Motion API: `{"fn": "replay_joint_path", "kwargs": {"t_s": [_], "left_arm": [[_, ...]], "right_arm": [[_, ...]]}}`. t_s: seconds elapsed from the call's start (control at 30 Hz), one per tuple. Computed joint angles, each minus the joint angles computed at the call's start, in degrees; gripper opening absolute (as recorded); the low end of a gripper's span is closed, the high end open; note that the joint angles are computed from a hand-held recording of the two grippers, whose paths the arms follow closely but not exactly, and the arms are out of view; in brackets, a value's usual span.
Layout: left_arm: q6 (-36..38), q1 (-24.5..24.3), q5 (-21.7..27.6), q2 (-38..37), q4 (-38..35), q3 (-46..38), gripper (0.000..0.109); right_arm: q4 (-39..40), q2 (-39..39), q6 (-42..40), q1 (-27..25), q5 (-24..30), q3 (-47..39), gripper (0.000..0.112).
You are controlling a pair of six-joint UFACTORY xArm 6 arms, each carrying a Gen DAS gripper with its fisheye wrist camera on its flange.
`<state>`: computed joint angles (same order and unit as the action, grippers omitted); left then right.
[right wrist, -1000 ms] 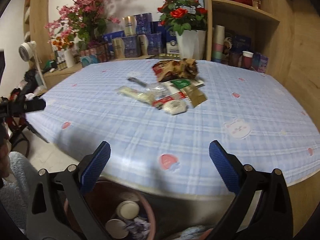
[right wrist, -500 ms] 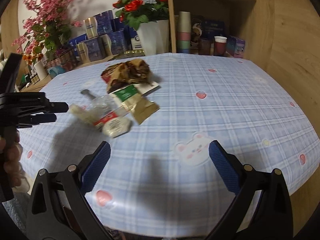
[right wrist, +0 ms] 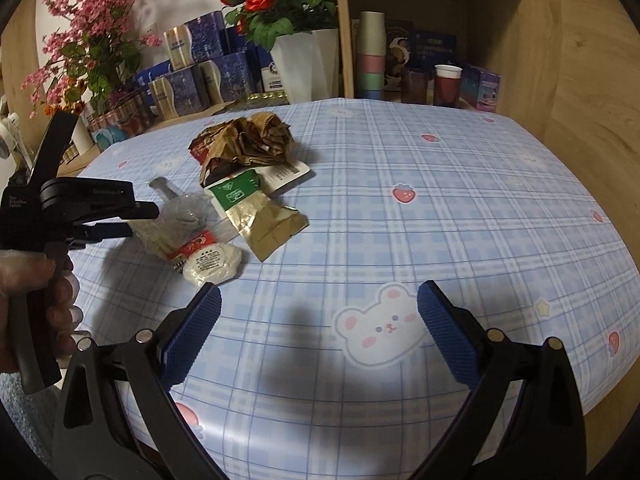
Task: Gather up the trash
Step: 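Grasp the beige stick in clear wrapper with the left gripper and lift it, then grasp the clear plastic bag with the right gripper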
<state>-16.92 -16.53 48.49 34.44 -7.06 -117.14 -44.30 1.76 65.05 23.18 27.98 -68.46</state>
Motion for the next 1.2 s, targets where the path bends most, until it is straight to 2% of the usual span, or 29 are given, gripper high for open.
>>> {"fn": "replay_joint_path", "kwargs": {"t_s": [0.03,0.1,0.17,0.37,0.53,0.67,0.77,1.03,1.07,1.1,1.2], "left_arm": [[1.05,0.16,0.05,-0.12,-0.17,0.29,0.028],[5.39,1.31,-1.79,-2.44,-6.05,4.28,0.021],[7.36,2.25,-4.31,-5.65,-8.71,9.55,0.015],[17.29,4.95,-10.96,-14.62,-15.41,22.78,0.008],[26.88,7.21,-12.51,-20.09,-22.0,28.65,0.007],[30.17,8.74,-14.48,-23.93,-25.05,32.97,0.007],[32.39,9.9,-15.59,-26.35,-26.46,35.57,0.007],[36.67,12.44,-15.51,-30.02,-31.03,39.45,0.007],[37.28,12.8,-15.31,-30.48,-31.92,40.0,0.007],[37.77,13.04,-15.14,-30.79,-32.47,40.4,0.007],[39.18,13.66,-14.55,-31.79,-33.93,41.7,0.007]], "right_arm": [[0.37,0.3,-0.64,0.06,-0.14,-0.35,0.096],[1.95,1.22,-3.01,0.22,-0.98,-1.42,0.094],[5.0,2.05,-6.72,0.29,-2.83,-2.2,0.087],[13.49,7.31,-19.21,1.62,-3.01,-9.02,0.078],[21.86,14.02,-29.87,2.5,-2.03,-18.12,0.071],[27.41,23.37,-39.13,3.59,4.63,-32.0,0.06],[30.12,30.94,-43.17,4.28,11.31,-43.58,0.06],[30.08,48.37,-42.37,4.94,29.29,-71.84,0.059],[30.55,49.11,-42.42,4.93,30.36,-73.16,0.054],[30.65,50.17,-42.69,5.06,31.61,-75.02,0.053],[29.98,49.13,-43.44,5.54,31.33,-73.55,0.044]]}}
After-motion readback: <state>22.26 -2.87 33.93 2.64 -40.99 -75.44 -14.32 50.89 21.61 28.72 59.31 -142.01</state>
